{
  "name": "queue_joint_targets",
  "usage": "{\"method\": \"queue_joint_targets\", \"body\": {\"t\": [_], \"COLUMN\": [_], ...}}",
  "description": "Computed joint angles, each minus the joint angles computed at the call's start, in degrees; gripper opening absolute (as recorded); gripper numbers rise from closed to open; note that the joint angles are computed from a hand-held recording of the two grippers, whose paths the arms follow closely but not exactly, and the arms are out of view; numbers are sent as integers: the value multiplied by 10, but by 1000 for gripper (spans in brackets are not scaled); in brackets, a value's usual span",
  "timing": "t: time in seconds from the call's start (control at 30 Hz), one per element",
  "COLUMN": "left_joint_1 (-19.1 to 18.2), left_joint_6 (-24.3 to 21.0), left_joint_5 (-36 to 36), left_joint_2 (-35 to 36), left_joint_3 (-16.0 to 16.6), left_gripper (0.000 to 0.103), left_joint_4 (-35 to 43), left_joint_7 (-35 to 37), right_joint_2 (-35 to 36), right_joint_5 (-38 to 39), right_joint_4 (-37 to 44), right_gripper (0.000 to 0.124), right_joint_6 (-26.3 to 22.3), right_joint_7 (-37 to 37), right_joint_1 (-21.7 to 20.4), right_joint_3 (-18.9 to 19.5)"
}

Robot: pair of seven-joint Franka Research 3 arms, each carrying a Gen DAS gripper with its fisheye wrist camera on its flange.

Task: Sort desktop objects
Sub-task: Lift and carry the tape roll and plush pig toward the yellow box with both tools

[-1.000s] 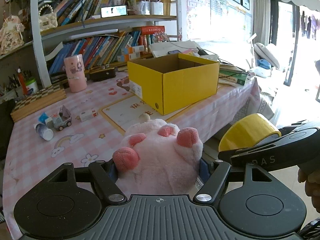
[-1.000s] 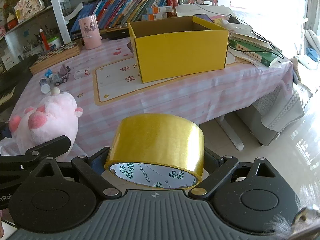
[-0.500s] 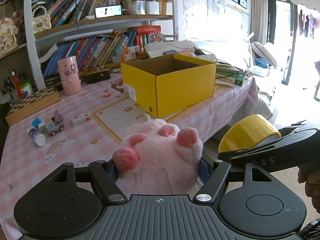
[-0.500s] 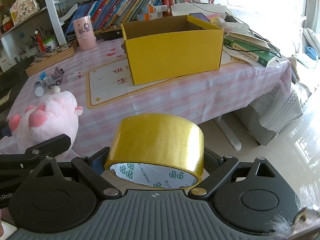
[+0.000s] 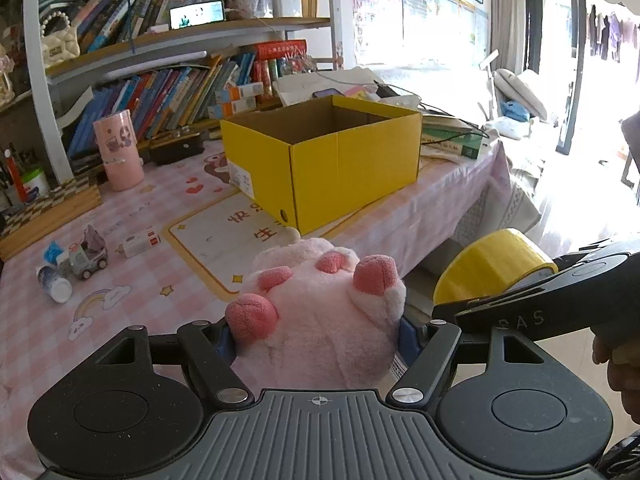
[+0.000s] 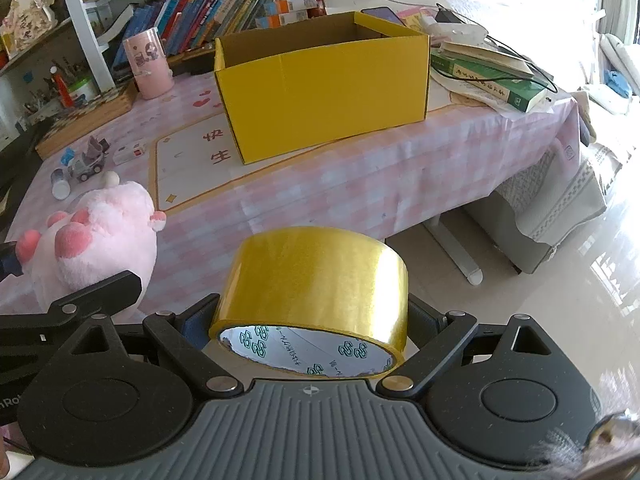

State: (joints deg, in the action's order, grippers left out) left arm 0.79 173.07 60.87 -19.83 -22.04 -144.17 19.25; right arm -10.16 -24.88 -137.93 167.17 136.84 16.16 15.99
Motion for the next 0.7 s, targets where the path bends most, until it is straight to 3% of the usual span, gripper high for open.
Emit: {"method": "queue_joint_targets", "body": {"t": [0.4,0.7], "left_joint_1": [-7,-35], "left_joint_6": [-22,-47], "left_joint_5": [43,168], "left_joint_2": [46,106], "left_joint_3": [8,33], "left_gripper": [73,74], "left_joint_4": [46,132], "left_joint_7": [-33,-133], "right_joint_2": [39,66], "right_joint_5": [53,49], "right_joint_4": [33,71], "right_gripper": [93,93], "right_joint_6": [-1,22], "right_joint_7": [-72,-89], "right_joint_1": [20,9], "right_joint_3": [-38,-67]}}
